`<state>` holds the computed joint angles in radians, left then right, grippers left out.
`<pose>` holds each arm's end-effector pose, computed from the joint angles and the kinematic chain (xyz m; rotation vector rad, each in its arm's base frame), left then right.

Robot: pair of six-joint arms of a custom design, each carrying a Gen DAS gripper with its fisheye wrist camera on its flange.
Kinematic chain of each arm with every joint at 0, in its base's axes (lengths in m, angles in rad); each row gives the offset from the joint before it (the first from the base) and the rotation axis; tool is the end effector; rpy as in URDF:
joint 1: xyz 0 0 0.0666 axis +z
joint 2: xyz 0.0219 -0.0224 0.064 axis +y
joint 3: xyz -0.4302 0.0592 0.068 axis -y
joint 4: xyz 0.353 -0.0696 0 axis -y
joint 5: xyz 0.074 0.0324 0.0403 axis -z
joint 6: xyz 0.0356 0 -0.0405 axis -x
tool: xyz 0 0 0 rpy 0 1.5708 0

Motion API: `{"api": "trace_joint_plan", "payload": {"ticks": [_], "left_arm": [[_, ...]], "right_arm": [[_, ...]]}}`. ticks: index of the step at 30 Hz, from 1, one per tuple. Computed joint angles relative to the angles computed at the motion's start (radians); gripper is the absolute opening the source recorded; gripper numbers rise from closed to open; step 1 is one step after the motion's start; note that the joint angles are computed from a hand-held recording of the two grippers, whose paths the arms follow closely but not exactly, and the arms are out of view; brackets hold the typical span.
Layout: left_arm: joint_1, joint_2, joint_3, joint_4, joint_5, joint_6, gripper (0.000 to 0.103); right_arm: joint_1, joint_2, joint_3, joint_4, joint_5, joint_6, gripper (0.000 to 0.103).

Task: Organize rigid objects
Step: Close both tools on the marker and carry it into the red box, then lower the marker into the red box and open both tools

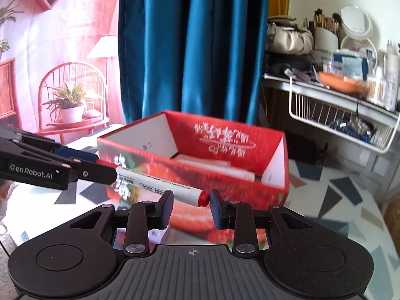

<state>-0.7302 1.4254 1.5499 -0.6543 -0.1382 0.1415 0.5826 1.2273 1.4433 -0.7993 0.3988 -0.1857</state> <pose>0.3541 -0.3110 0.5546 0.5336 2.0496 -0.3794 0.3209 0.1944 0.5752 -0.1893 2.0948 0.0300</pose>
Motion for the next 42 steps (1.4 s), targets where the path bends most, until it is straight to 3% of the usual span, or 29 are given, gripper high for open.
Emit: {"api": "trace_joint_plan", "payload": {"ticks": [3, 6, 11, 23, 27, 33, 37, 40, 42], "left_arm": [[0.022, 0.049, 0.089, -0.036, 0.027, 0.011, 0.045], [0.061, 0.118, 0.196, -0.110, 0.106, 0.064, 0.045], [0.102, 0.213, 0.317, -0.195, 0.168, 0.102, 0.045], [0.121, 0.311, 0.418, -0.305, 0.167, 0.076, 0.045], [0.127, 0.324, 0.428, -0.322, 0.175, 0.080, 0.045], [0.131, 0.316, 0.414, -0.314, 0.185, 0.065, 0.051], [0.130, 0.290, 0.390, -0.292, 0.184, 0.071, 0.069], [0.122, 0.234, 0.319, -0.230, 0.185, 0.076, 0.089], [0.112, 0.188, 0.257, -0.174, 0.168, 0.062, 0.093]], "right_arm": [[-0.050, 0.041, 0.056, 0.003, -0.036, 0.029, 0.030], [-0.098, 0.083, 0.107, 0.001, -0.069, 0.063, 0.030], [-0.165, 0.177, 0.209, -0.079, -0.137, 0.094, 0.030], [-0.231, 0.304, 0.318, -0.257, -0.248, -0.042, 0.030], [-0.241, 0.312, 0.317, -0.269, -0.282, -0.138, 0.032], [-0.235, 0.292, 0.293, -0.243, -0.263, -0.169, 0.035], [-0.217, 0.248, 0.249, -0.185, -0.228, -0.157, 0.049], [-0.175, 0.195, 0.188, -0.103, -0.104, -0.115, 0.084], [-0.155, 0.152, 0.128, -0.029, -0.056, -0.100, 0.093]]}}
